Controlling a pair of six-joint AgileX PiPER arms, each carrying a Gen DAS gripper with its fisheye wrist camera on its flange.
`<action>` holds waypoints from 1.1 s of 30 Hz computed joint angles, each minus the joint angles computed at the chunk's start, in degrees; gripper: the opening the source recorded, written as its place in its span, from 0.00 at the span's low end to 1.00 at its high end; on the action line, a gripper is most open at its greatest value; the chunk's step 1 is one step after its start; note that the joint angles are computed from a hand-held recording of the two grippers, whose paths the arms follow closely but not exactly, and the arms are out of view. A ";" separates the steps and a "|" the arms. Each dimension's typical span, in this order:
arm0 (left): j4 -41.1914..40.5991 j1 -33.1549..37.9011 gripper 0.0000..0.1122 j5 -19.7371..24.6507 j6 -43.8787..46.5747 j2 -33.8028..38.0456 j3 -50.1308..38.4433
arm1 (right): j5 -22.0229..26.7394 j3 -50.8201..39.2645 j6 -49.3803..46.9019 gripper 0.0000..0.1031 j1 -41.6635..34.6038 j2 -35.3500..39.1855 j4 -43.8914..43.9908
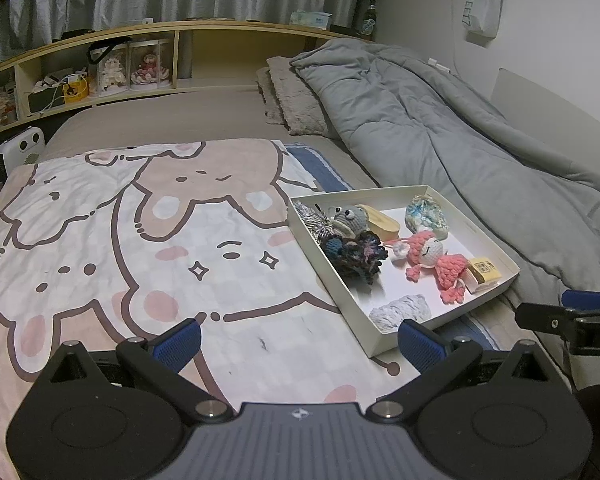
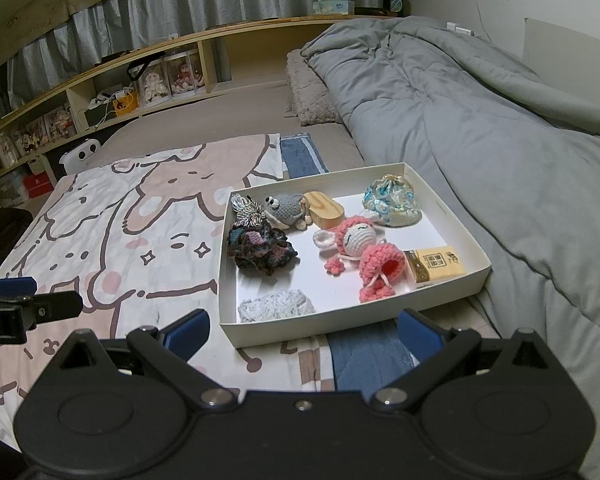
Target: Organize objects
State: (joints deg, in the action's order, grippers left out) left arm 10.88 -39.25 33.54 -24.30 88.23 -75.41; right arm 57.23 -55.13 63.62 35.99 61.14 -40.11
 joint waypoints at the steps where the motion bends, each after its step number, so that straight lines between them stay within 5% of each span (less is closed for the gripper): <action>1: 0.13 -0.12 0.92 -0.01 -0.14 -0.01 0.02 | 0.00 0.00 0.00 0.99 0.00 0.00 0.00; 33: 0.01 -0.08 0.92 -0.04 -0.08 -0.03 0.07 | -0.35 0.33 0.44 0.99 -0.05 -0.25 0.21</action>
